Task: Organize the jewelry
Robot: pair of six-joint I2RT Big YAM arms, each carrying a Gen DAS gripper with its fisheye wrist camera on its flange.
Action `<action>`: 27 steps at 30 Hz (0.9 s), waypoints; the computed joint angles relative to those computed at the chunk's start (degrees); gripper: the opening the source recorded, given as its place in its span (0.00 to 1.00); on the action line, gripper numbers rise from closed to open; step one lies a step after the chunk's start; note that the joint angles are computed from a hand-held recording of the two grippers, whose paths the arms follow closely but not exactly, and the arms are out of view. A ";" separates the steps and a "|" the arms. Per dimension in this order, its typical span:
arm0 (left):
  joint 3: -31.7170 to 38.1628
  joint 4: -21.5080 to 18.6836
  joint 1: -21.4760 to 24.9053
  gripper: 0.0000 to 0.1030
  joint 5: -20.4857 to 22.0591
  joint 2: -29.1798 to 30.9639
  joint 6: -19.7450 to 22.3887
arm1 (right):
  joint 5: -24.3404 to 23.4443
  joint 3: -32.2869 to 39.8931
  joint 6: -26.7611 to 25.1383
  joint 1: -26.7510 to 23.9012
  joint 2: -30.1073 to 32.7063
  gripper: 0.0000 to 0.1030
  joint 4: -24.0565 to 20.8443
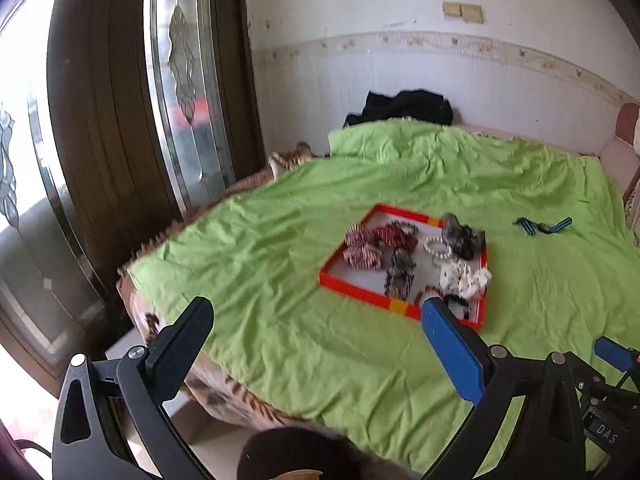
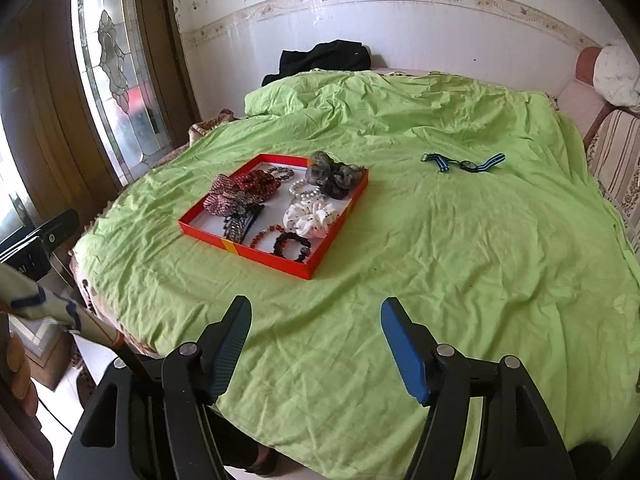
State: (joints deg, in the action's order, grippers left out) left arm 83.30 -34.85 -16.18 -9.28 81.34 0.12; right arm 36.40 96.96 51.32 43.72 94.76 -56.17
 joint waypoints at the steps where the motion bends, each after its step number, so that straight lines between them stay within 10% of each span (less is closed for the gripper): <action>1: 0.11 -0.66 -0.03 1.00 0.14 0.17 -0.37 | 0.11 -0.15 0.35 -0.01 -0.10 0.70 -0.36; 11: 1.19 -3.18 -0.28 1.00 -0.56 1.50 -0.73 | 1.76 5.65 -0.95 -1.91 1.20 0.70 -5.80; 18: 1.60 -3.61 0.22 1.00 0.39 2.48 -1.66 | 11.45 12.78 -6.62 -3.41 0.22 0.84 -7.02; 27: 3.29 -7.14 -0.33 1.00 -0.28 5.28 -1.16 | -1.82 7.35 -0.21 -3.62 4.03 0.85 -8.34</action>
